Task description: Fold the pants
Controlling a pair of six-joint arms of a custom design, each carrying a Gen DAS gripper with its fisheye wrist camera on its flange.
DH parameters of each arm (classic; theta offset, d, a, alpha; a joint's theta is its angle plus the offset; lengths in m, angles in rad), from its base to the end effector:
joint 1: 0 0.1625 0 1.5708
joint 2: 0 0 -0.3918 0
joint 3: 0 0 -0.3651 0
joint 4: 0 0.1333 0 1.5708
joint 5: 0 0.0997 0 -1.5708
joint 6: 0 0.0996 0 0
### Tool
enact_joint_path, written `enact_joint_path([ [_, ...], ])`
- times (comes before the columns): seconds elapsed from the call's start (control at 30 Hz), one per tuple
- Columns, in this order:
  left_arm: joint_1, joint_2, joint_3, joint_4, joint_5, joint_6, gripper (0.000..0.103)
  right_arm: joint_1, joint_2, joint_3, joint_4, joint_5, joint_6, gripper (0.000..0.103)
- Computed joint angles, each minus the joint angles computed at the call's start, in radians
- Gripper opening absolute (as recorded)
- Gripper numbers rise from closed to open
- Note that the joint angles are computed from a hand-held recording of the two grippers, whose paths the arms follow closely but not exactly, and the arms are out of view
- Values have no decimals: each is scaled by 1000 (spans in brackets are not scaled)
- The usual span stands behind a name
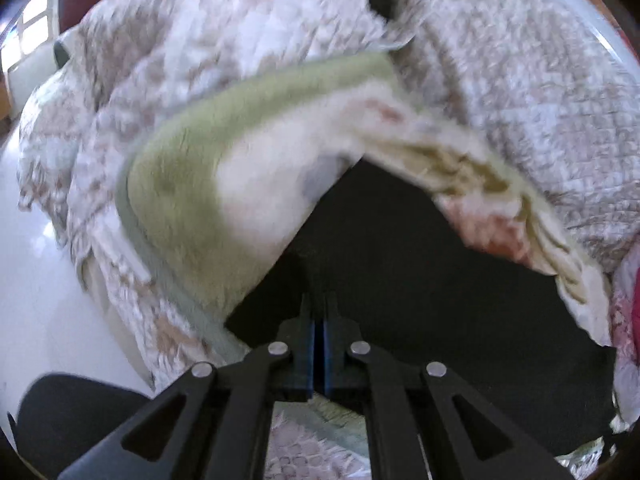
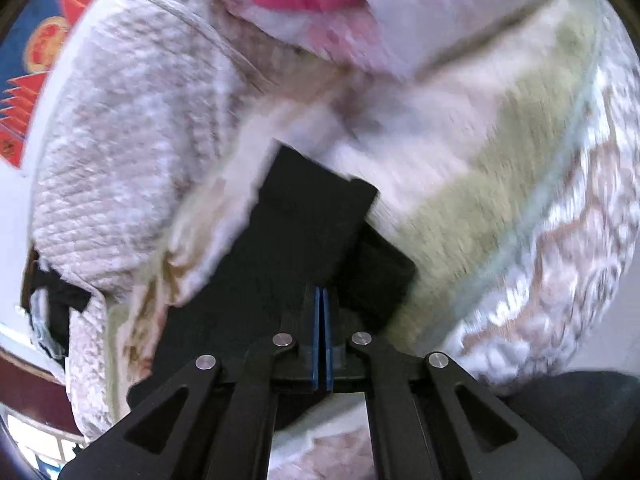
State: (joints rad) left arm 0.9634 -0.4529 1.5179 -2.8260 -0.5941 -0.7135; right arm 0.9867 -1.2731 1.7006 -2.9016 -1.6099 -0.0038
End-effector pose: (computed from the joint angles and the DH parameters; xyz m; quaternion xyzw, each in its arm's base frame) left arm -0.1867 -0.6468 -0.0213 -0.0911 0.8755 -0.3527 0.3174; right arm -0.2158 -0.5611 0.4024 -0.2655 -0.8595 0.4126 0.1433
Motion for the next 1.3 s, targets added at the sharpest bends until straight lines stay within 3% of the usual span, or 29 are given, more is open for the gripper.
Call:
enact_joint_path([
  [0.17,-17,2,13,-38,33,44,5,1,-4,8,4,-29,-6,0],
  [0.27,-25,-16,28,-29,51,12,9,21,-22,29,-26,-104,4,1],
  [0.37,-53,-33,51,-8,180,-61,11,64,-39,80,-223,-178,-106,5],
  [0.43,-64,-15,31,-74,215,10,19,81,-34,80,-262,-144,-192,6],
  [0.5,-64,12,-4,-188,141,136,31,101,-7,55,-202,-126,-267,6],
  [0.6,-51,67,-75,-235,-26,255,37,122,56,25,-105,-175,-366,9],
  [0.67,-35,105,-122,-184,-141,287,39,120,97,-5,12,-256,-355,20],
  [0.8,7,145,-216,60,-271,218,39,118,68,21,25,-254,-356,20],
  [0.97,18,213,-361,50,-304,346,43,131,102,-55,19,-198,-399,20],
  [1.03,31,280,-504,156,-234,337,43,137,147,-123,10,-176,-412,23],
  [1.07,37,310,-557,188,-178,331,42,146,185,-170,1,-211,-414,26],
  [1.17,44,310,-551,126,-170,357,40,151,284,-292,-52,-297,-439,27],
  [1.23,31,304,-519,83,-142,378,41,122,267,-296,-5,-224,-362,27],
  [1.3,20,304,-501,56,-140,407,41,131,258,-267,-54,-237,-385,27],
])
